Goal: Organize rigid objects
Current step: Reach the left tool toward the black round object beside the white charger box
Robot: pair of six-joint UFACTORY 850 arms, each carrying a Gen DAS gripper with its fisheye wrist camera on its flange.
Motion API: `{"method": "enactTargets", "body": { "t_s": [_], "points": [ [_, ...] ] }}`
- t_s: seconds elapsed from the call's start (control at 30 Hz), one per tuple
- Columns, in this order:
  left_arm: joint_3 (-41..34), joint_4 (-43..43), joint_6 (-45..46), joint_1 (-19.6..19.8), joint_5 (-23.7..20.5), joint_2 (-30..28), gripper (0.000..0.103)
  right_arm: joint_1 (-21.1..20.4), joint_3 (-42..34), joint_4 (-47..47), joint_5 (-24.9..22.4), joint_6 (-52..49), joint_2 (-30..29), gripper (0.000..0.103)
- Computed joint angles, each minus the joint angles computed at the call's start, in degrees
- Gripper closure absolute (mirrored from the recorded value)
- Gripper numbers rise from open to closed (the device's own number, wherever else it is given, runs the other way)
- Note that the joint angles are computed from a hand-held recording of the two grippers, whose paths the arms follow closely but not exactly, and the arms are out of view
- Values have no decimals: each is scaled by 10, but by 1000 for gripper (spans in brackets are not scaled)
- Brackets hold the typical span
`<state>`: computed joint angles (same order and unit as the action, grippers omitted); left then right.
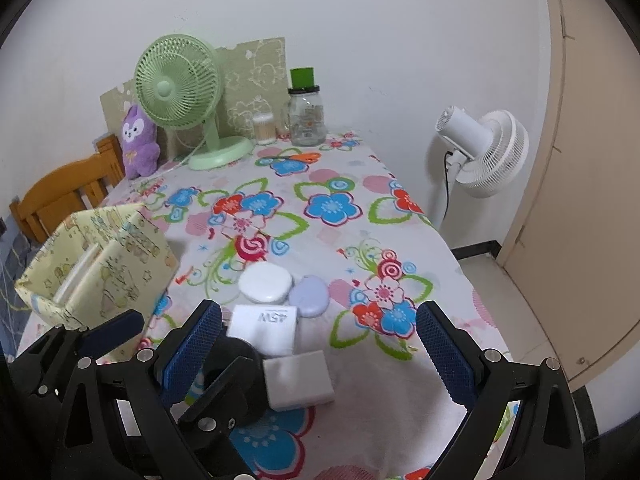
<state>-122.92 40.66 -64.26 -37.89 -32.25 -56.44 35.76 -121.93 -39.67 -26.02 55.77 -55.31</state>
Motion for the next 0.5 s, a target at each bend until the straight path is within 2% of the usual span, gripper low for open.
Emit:
{"method": "enactTargets", "body": {
  "t_s": [0.4, 0.5],
  "points": [
    [17, -28, 19, 0, 9, -13, 16, -3, 32, -33, 7, 25, -5, 4],
    [35, 15, -22, -3, 19, -6, 16, -5, 40, -28, 15, 31, -5, 4]
  ]
}}
